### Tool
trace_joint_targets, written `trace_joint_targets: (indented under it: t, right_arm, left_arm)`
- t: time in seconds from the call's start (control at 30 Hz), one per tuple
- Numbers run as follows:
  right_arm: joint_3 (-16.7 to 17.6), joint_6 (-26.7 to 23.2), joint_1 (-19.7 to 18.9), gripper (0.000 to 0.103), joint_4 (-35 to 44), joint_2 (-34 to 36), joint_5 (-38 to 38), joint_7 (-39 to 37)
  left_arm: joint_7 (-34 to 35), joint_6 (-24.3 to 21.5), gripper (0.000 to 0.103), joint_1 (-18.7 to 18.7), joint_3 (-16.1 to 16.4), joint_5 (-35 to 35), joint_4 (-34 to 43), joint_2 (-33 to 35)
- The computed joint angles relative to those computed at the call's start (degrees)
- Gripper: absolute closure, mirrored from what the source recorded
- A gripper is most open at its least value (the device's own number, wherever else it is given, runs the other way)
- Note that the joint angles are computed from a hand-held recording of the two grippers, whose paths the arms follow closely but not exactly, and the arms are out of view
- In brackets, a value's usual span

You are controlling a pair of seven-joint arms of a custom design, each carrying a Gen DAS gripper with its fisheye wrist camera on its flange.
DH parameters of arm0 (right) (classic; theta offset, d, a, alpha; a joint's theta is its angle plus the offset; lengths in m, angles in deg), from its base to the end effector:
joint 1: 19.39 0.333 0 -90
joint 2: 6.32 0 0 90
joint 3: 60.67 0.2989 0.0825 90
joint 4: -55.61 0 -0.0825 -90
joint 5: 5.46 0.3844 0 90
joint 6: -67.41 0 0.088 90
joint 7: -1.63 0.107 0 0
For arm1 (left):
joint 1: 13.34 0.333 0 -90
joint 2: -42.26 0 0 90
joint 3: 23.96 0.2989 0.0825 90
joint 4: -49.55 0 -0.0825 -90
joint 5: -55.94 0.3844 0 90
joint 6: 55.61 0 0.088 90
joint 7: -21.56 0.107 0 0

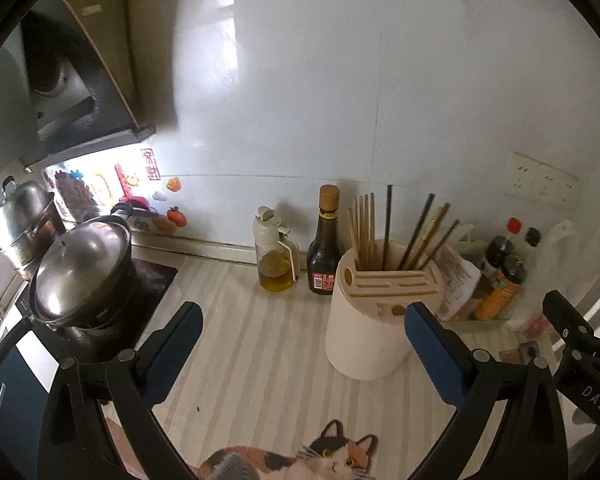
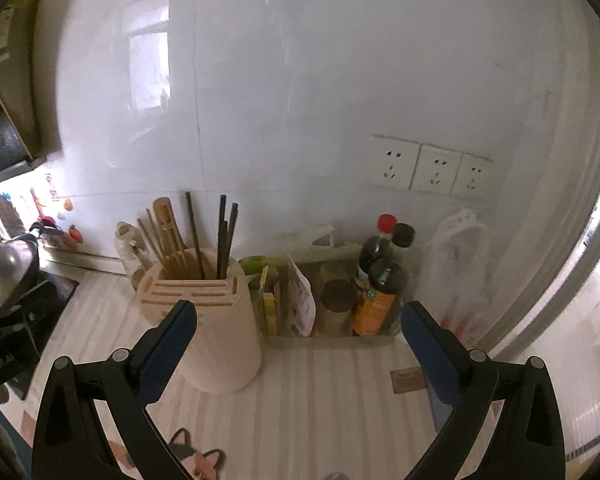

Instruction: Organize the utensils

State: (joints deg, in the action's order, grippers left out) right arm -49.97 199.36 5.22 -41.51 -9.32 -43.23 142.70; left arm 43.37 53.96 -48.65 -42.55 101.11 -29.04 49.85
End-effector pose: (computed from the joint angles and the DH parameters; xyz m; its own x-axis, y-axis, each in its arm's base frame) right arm 0.4885 0.3342 0.6638 -0.0016 -0.9997 0.0239 -0.6307 -0.0175 -0.7758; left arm 0.4187 -0.4602 0.6858 0.1298 -0.9907 0.0404 -0.6564 -0.1164 -0.7453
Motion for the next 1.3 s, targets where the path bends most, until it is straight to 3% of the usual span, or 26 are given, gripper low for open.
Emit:
trace_joint_targets:
  t: [0.1,0.37,0.67,1.0,1.3]
  right_arm:
    - [1.2,-0.8,0.2,0.0,-3.7,-5.0,-0.7,2.2]
    - [8.8,-6.9,-1.9,0.0,-9.8,-17.4,-0.7,6.9]
    - [18.0,-15.7,-5.1,0.0,-10.2,-27.1,1.8,8.3]
    - [22.9,-19.2,-8.9,0.0,-8.5,-32.1,6.7,7.0]
    - [23.8,-19.0,-11.5,0.0,-7.9,-32.7,10.3,4.5]
  left_arm:
    - [-0.5,0.0,0.0,-0.2,-0.9,0.5,-3.9,-4.4]
    - [0.6,-0.6,0.0,2.1,-6.1,-1.4,-13.5,-16.6]
    - [1.4,-1.5,0.0,5.4,-10.6,-7.4,-20.0,-27.8]
    - [2.1,-1.7,0.0,8.8,-14.2,-9.0,-21.0,-32.3]
    - [3.1,-4.1,0.0,9.6,-15.8,-10.3,-18.4,-31.1]
